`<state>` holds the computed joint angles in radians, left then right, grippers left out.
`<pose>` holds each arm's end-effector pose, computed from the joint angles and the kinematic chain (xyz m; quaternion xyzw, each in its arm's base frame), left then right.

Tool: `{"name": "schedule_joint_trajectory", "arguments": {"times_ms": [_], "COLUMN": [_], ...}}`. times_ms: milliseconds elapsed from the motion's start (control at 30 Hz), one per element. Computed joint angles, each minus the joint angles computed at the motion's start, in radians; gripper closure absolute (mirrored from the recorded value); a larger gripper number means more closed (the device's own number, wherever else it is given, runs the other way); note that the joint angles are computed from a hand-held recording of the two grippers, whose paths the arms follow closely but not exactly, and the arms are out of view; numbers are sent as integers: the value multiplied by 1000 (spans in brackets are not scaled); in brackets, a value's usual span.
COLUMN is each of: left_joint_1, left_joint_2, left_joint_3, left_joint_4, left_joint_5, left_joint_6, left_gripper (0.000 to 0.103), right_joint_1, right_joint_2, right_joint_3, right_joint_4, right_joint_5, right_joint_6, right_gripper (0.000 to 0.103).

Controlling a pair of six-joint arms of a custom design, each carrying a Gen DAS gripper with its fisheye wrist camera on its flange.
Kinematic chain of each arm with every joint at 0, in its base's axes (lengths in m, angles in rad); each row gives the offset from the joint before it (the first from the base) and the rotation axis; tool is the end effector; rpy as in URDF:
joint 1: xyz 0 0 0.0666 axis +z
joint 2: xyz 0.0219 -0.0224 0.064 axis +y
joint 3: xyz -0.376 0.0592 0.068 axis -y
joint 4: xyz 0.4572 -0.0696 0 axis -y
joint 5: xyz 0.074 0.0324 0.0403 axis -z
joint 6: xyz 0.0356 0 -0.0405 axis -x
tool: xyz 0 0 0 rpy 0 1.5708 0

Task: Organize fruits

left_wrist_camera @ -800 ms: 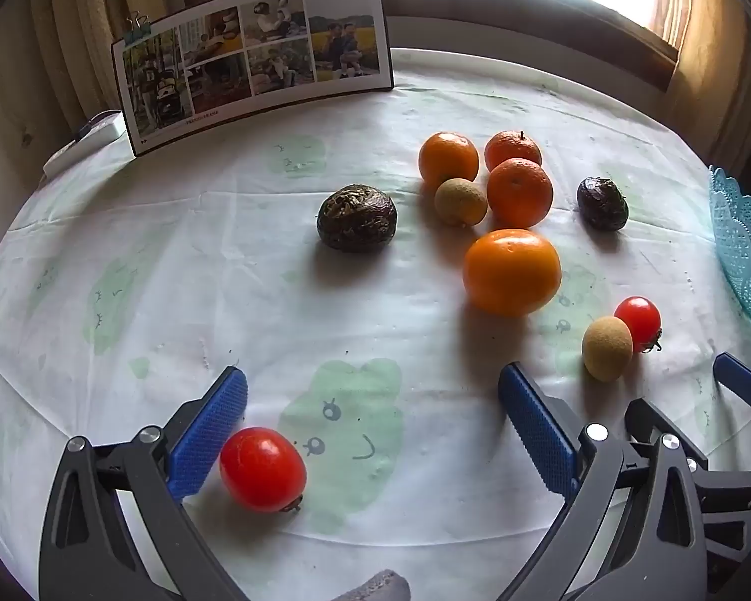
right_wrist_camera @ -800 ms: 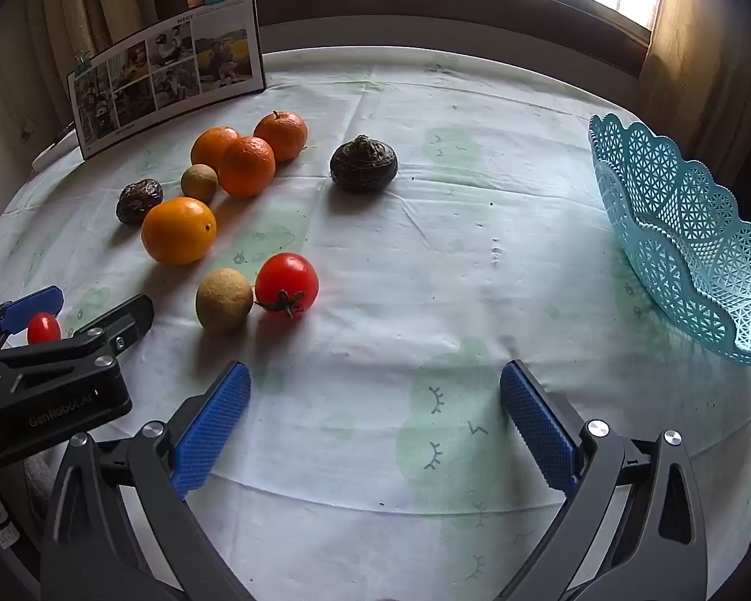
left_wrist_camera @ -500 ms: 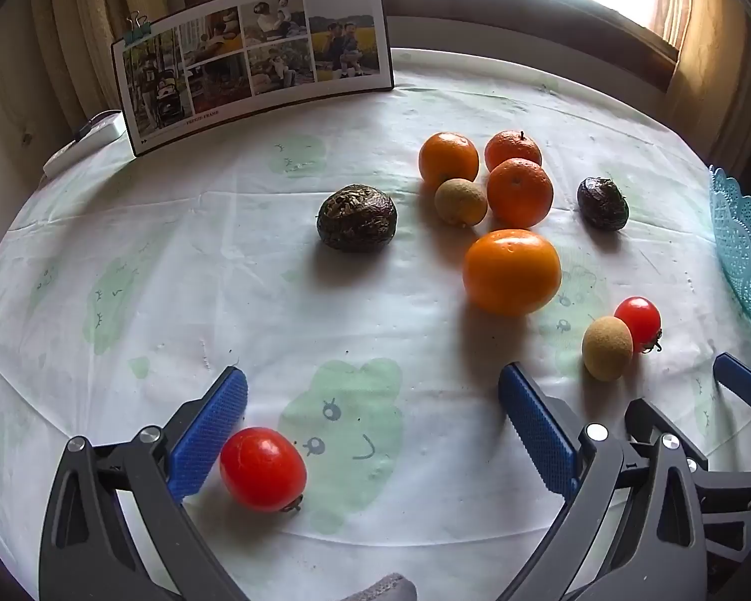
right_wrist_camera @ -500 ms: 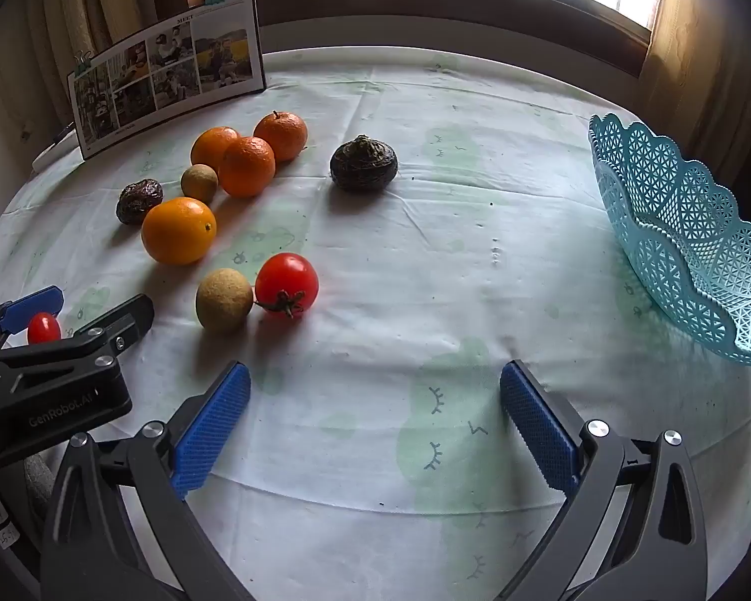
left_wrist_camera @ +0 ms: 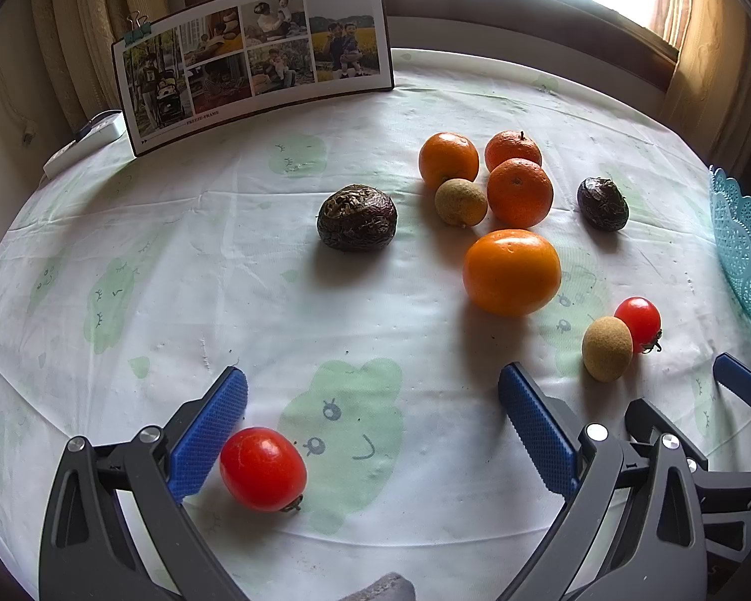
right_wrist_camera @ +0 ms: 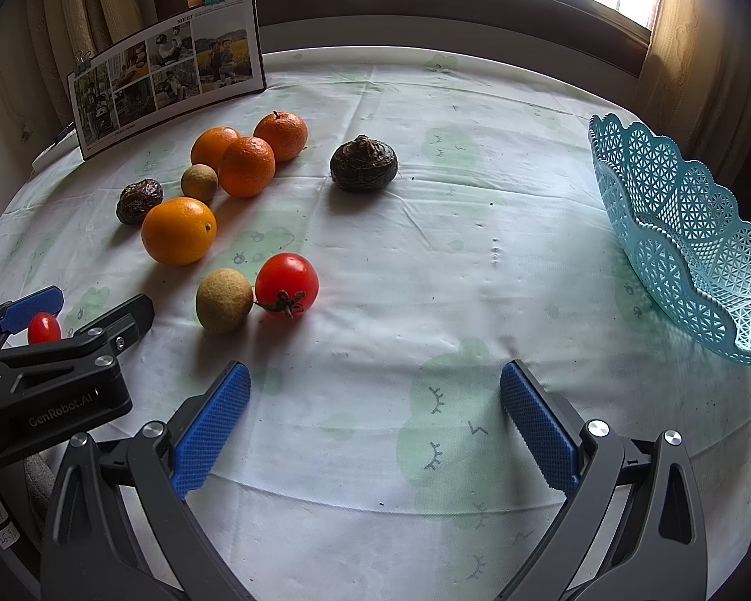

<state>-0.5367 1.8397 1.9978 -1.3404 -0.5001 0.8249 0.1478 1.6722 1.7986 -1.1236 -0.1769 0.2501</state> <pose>0.5917 -0.3326 0.4495 -0.1838 0.9340 0.0710 0.2982 0.6323 0.1001 0.4637 -0.2133 0.9316 0.0702 0.2857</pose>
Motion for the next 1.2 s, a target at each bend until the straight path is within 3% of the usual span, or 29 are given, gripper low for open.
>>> {"name": "schedule_joint_trajectory", "arguments": {"times_ms": [1200], "left_joint_1": [4], "left_joint_2": [-13], "left_joint_3": [-17], "left_joint_4": [26], "left_joint_5": [35], "left_joint_6": [-38], "left_gripper": [5], "right_joint_1": [-1], "right_joint_2": [27], "right_joint_3": [40], "right_joint_4": [-48], "right_joint_5": [-11], "right_joint_6": [27], "right_gripper": [2]}}
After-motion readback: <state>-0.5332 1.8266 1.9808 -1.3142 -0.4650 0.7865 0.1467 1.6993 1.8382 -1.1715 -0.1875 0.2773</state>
